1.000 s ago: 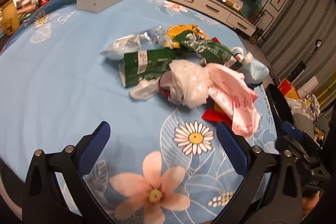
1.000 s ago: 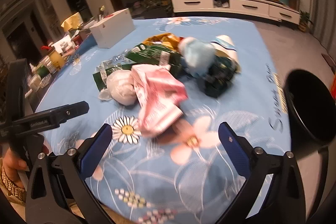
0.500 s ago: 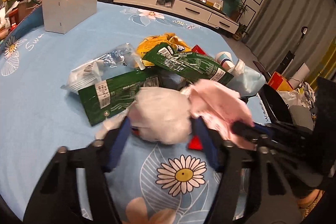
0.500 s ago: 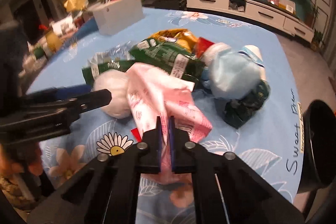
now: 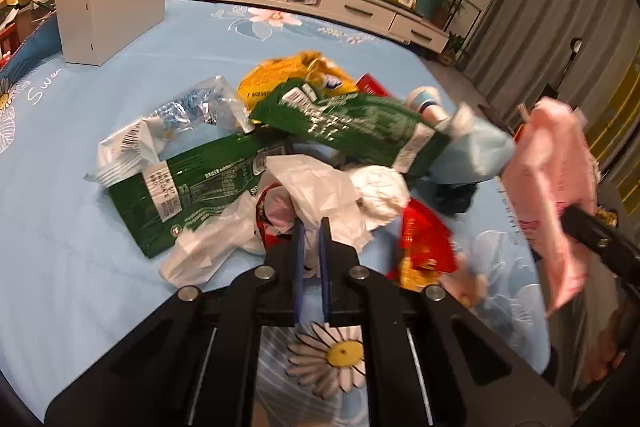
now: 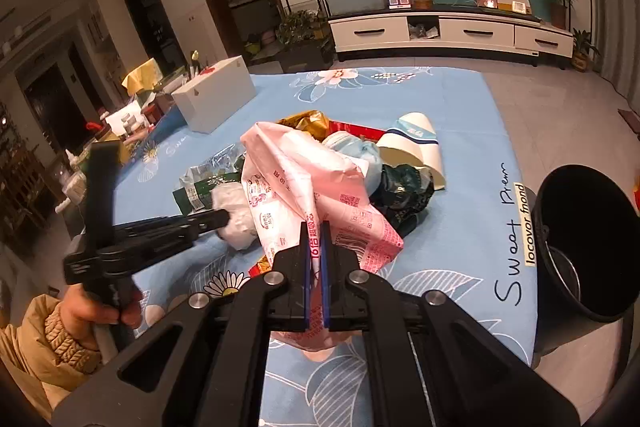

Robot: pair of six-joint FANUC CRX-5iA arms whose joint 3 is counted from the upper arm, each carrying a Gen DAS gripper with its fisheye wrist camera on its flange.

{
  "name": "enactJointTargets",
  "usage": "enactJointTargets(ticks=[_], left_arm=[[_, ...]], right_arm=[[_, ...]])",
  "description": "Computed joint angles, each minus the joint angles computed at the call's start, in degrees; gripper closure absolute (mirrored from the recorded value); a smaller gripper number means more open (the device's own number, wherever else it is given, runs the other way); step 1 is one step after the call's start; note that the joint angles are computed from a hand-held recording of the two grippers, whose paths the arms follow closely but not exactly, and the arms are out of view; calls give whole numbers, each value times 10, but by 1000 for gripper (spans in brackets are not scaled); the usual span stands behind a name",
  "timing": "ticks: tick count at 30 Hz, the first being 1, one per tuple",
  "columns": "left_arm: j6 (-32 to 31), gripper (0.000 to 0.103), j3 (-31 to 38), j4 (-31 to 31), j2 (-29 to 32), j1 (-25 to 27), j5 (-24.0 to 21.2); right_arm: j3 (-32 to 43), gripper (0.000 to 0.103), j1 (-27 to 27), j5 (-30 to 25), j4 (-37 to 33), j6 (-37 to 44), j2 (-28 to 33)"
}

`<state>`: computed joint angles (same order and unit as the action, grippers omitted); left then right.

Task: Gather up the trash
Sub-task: 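Grasp the pink paper wrapper with the right tool while the left tool grasps the white plastic bag, then carry both items over the black bin and open both tools to drop them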

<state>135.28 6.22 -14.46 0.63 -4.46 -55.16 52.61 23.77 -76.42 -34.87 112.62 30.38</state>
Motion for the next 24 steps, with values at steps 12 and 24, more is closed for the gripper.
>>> enactJointTargets(ticks=[12, 24], left_arm=[[-32, 95, 102, -54, 7, -62, -6], [-244, 95, 285, 150, 212, -67, 55]], right_arm=[[-13, 98, -56, 51, -25, -31, -11], [-22, 98, -111, 135, 66, -170, 15]])
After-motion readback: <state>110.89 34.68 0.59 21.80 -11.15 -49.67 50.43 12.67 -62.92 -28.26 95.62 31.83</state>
